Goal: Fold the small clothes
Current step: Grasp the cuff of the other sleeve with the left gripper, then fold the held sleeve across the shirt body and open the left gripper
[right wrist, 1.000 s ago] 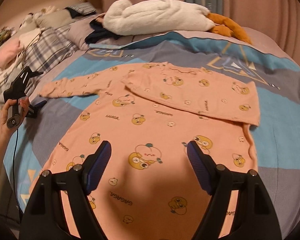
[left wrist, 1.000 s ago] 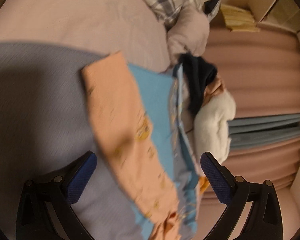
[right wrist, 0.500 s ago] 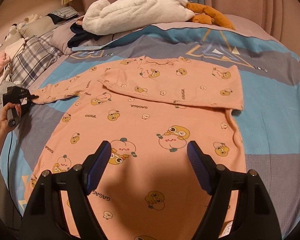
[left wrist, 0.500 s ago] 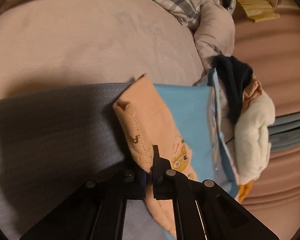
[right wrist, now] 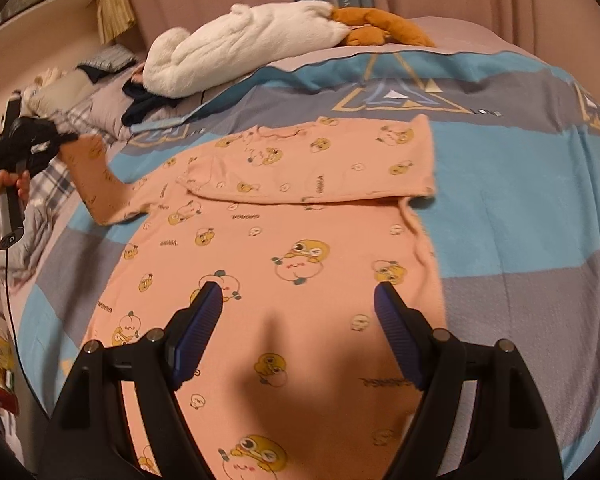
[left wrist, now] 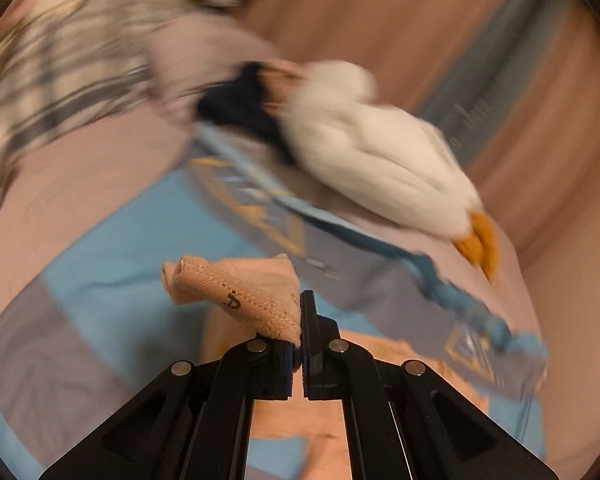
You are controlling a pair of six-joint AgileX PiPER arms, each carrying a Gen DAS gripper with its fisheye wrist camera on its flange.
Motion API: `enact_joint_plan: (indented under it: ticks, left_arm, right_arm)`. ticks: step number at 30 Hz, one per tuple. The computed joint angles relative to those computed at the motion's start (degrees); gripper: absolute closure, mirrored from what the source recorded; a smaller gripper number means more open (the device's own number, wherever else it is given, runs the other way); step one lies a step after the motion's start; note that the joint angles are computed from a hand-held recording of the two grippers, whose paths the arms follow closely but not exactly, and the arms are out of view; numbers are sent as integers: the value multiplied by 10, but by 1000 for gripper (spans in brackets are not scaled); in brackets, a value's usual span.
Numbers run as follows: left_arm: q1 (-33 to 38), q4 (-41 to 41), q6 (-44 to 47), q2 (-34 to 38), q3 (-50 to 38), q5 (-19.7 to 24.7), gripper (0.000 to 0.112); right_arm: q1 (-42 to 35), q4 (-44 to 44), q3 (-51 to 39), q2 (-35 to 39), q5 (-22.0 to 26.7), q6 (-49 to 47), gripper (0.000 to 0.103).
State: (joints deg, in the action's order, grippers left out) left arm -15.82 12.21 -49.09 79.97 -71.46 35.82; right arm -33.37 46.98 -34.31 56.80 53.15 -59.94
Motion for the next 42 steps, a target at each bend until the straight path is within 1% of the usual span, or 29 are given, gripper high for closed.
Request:
enact_joint_plan:
  ticks: [1, 2, 4, 5, 7, 8, 10, 11, 12, 13, 14, 15, 17, 19, 20, 22, 23, 25, 28, 29, 31, 34, 35, 36, 37, 39, 40, 41, 42]
  left_arm:
    - [-51, 32, -22, 28, -41, 20, 112]
    - [-78, 54, -38, 42, -60, 31, 112]
    - [-173, 121, -74, 107, -139, 71, 112]
    - [-206, 137, -74, 139, -174, 87, 112]
    - [-252, 143, -58, 194, -230, 113, 112]
    - [-278, 134, -43, 237, -268, 127, 112]
    - [-295, 92, -3, 297, -324, 151, 109]
    - [-304, 57, 34, 346, -371, 180, 104]
    - [-308, 35, 56, 372, -395, 200, 87]
    - [-313, 13, 76, 401, -417, 213, 66]
    - [-316, 2, 86, 412, -416, 210, 56]
    - [-323, 1, 87, 411, -409, 205, 48]
    - [-329, -13, 104, 405, -383, 182, 47]
    - [-323, -63, 146, 371, -329, 146, 47]
    - [-326, -69, 147, 354, -306, 126, 47]
    - [-320, -103, 186, 281, -211, 58, 37]
    - [-322, -99, 187, 261, -185, 41, 35]
    - [-329, -27, 125, 185, -98, 13, 32]
    - [-320, 42, 42, 100, 3, 6, 31]
    - [-316, 70, 3, 67, 45, 12, 31]
    - [-301, 91, -38, 24, 105, 15, 31]
    - [-271, 86, -84, -47, 202, -3, 31]
    - [-264, 83, -91, -67, 225, -7, 31]
    - [-254, 77, -102, -91, 256, -17, 31]
    - [-247, 73, -108, -103, 274, -25, 31]
    - [-228, 57, -109, -130, 305, -38, 31]
    - [-219, 50, -109, -137, 316, -47, 31]
    - [-210, 40, -100, -146, 322, -49, 31]
    - [-201, 32, -95, -149, 329, -58, 31]
  right_arm:
    - [-22, 9, -2, 2, 14, -15, 24]
    - [-53, 20, -5, 7, 34, -35, 24]
    - [-95, 32, -9, 14, 58, -61, 24]
    - [-112, 34, -11, 19, 65, -68, 24]
    - [-134, 36, -14, 28, 70, -78, 24]
    - [-152, 38, -19, 38, 74, -84, 24]
    - [-173, 39, -24, 53, 79, -91, 24]
    - [-185, 38, -28, 64, 81, -92, 24]
    - [-195, 39, -31, 72, 82, -92, 24]
    - [-206, 40, -34, 78, 85, -95, 24]
    - [-217, 41, -39, 87, 87, -94, 24]
    - [-222, 41, -41, 90, 88, -93, 24]
    - [-232, 43, -50, 100, 93, -88, 24]
    - [-233, 47, -56, 107, 97, -80, 24]
    - [-228, 50, -62, 115, 101, -70, 23]
    - [-213, 56, -69, 125, 107, -52, 23]
    - [-198, 62, -75, 134, 110, -38, 23]
    - [-167, 75, -80, 147, 113, -18, 23]
    - [-99, 93, -86, 171, 99, 8, 23]
    - [-64, 101, -91, 188, 80, 17, 23]
    - [-18, 102, -102, 213, 52, 41, 23]
    - [57, 83, -135, 268, -9, 107, 24]
    - [92, 60, -145, 281, -53, 141, 24]
    - [107, 42, -148, 286, -76, 159, 25]
    - [132, 20, -153, 295, -107, 187, 28]
    - [148, 13, -160, 308, -121, 195, 33]
    - [159, 6, -161, 308, -131, 201, 43]
    - [176, -11, -163, 305, -144, 215, 50]
    - [184, -22, -169, 308, -145, 222, 66]
